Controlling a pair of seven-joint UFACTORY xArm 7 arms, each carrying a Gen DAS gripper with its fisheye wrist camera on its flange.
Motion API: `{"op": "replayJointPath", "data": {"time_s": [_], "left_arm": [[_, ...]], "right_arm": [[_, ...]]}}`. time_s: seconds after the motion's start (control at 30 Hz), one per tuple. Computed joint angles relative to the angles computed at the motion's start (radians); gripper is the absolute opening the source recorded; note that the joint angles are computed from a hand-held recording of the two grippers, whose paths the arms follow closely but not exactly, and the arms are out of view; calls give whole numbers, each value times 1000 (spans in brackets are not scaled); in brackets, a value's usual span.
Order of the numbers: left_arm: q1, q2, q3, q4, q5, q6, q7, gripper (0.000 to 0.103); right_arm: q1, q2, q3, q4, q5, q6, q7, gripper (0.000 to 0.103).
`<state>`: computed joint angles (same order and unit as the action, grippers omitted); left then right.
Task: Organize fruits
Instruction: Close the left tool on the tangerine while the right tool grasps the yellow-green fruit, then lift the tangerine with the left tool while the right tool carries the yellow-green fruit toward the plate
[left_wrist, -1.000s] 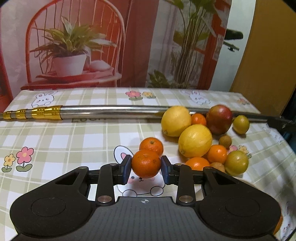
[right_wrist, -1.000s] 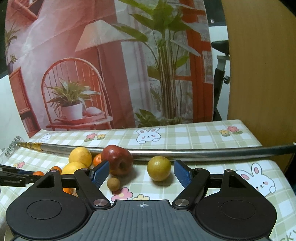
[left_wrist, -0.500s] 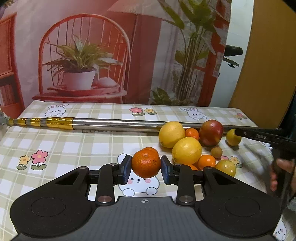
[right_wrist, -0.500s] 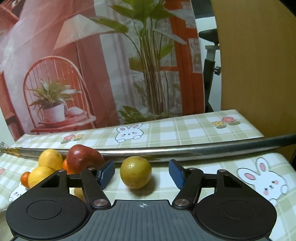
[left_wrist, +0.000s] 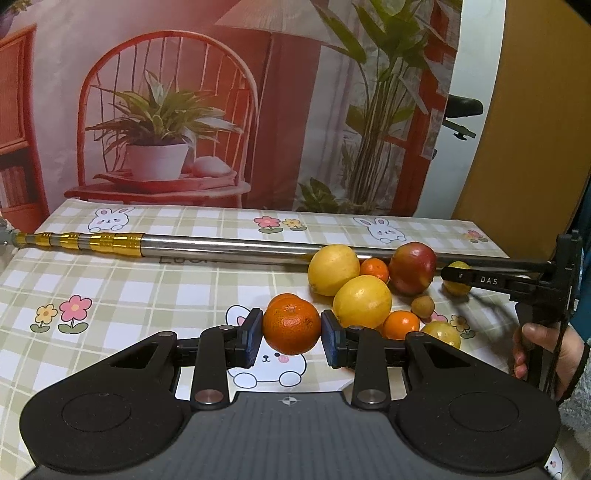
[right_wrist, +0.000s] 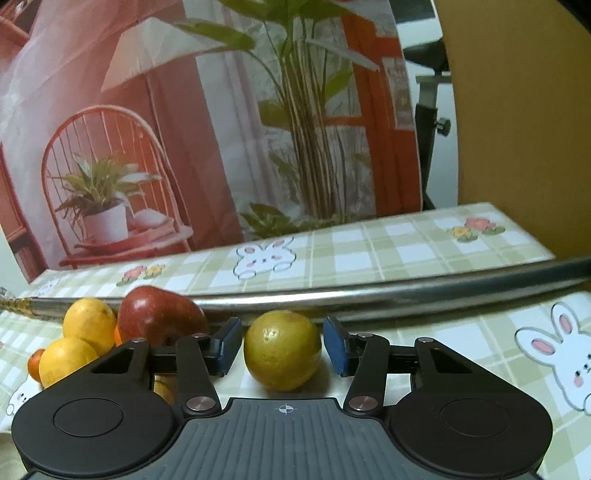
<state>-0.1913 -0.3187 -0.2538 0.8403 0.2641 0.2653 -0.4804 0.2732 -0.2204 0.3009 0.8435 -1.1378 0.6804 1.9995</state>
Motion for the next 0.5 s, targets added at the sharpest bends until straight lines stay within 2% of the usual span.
{"op": "replayJointPath", "data": {"time_s": [0.1,0.3,0.5], "left_arm": [[1,-11,-3,-9,0,-2,-8,36],[-3,-26,-5,-19,-1,7,-7,36],[-11,-38,0,-29,-18,17,9,36]], "right_arm": [[1,0,0,-2,3,-4,7,42],[-6,-21,3,-27,-11,-29,55,42],[-13,-40,17,-42,-31,-14,104,42]]}}
